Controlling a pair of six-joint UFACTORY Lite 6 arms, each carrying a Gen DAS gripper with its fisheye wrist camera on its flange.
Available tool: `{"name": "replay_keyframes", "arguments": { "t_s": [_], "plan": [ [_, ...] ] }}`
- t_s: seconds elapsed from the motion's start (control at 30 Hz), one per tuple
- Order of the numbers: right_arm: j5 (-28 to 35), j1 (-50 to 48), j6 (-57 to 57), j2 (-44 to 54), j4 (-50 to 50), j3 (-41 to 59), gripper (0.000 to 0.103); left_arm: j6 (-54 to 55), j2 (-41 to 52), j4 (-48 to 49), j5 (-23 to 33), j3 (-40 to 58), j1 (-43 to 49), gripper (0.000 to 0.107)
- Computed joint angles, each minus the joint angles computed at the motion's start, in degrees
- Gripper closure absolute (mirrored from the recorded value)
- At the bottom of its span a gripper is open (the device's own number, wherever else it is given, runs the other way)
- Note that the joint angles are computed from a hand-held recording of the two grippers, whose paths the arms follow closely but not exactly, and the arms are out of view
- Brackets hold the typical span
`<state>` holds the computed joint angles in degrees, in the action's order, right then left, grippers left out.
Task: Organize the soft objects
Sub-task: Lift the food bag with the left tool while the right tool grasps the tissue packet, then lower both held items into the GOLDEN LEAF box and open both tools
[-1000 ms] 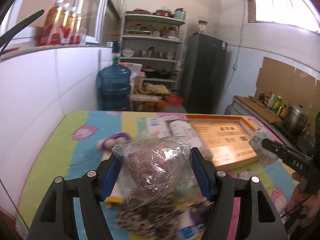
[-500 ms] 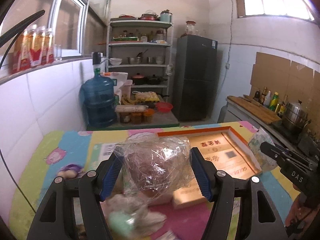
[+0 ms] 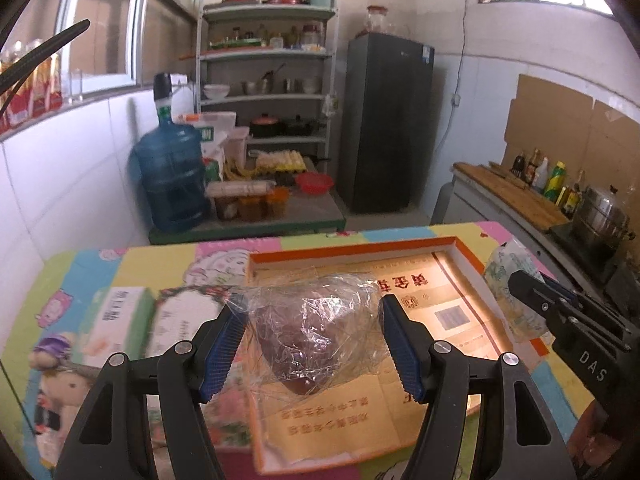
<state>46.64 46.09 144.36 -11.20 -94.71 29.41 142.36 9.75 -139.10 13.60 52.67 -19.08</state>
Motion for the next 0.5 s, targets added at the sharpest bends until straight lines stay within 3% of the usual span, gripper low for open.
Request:
{"name": "replay_keyframes", "arguments": {
  "t_s": [0.27,0.5],
  "plan": [
    [-10.3,-12.8,9.7,4.2,-14.9,-1.0,0.083,5.6,14.4,-9.9,-5.4,12.1,-5.2,0.038],
    [-15.5,-19.2,21.3,10.1,-29.4,-0.1,0.083,3.6,22.1,-9.4,-7.7,18.6,-6.2,0.038]
  ]
}}
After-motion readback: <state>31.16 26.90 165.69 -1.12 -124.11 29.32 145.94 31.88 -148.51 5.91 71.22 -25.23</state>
